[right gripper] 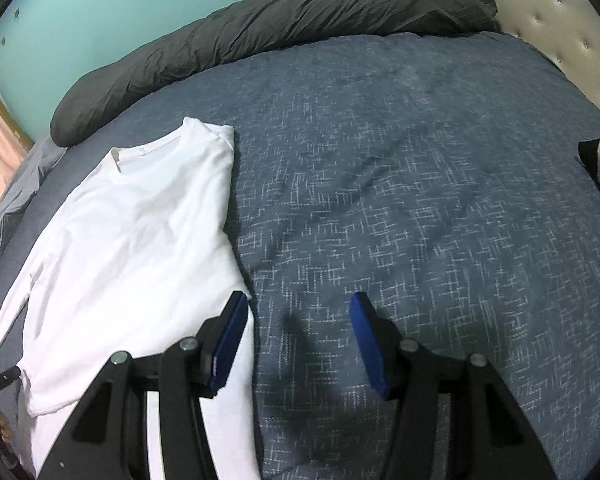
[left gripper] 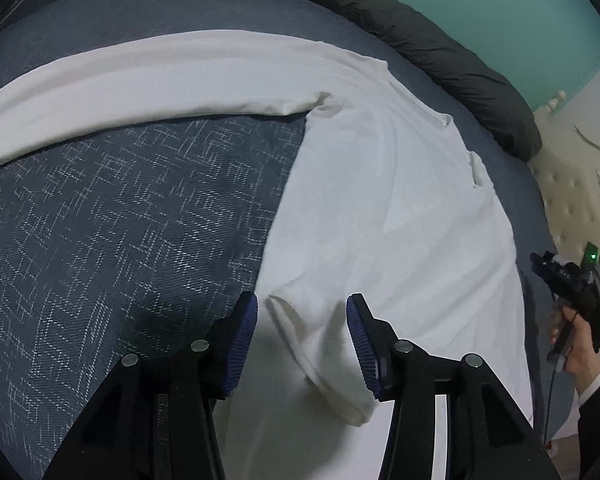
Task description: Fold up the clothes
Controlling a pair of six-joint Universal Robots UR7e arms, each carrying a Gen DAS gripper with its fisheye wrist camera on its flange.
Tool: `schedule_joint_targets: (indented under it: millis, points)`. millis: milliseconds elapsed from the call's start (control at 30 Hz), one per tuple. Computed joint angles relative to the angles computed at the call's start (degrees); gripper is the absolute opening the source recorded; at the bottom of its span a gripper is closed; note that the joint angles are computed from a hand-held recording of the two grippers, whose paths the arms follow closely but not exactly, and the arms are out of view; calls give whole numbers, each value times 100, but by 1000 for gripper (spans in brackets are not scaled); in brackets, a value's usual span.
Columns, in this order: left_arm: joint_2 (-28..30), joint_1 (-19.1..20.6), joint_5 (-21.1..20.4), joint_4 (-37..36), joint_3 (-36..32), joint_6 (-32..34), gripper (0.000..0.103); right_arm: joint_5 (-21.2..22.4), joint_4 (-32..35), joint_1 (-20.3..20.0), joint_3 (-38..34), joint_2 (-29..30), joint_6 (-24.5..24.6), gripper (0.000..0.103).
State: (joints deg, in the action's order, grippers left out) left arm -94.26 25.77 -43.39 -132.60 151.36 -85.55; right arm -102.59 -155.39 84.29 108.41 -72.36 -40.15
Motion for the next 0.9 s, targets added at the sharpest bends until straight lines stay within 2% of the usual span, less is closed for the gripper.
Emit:
schedule_joint_targets:
  millis: [167,233,467,700,900]
  points:
    - [-49,-165,304,805,-193,-404,51,78,154,117,-91,93,165,54]
    - [-52,-168,406,930,-280,-318,51,66,95,198,-113,201,141,55]
    - [359,232,340,308,-402,524,51,-144,158,648,-732,924,538,57]
    - [705,535,177,-188,-407,905,51,-738,587,1089,-1887,1948,1017,58]
    - [799,614,142,-145,-470,1079,51,-1288,648,1334,-2631,2717,907,58]
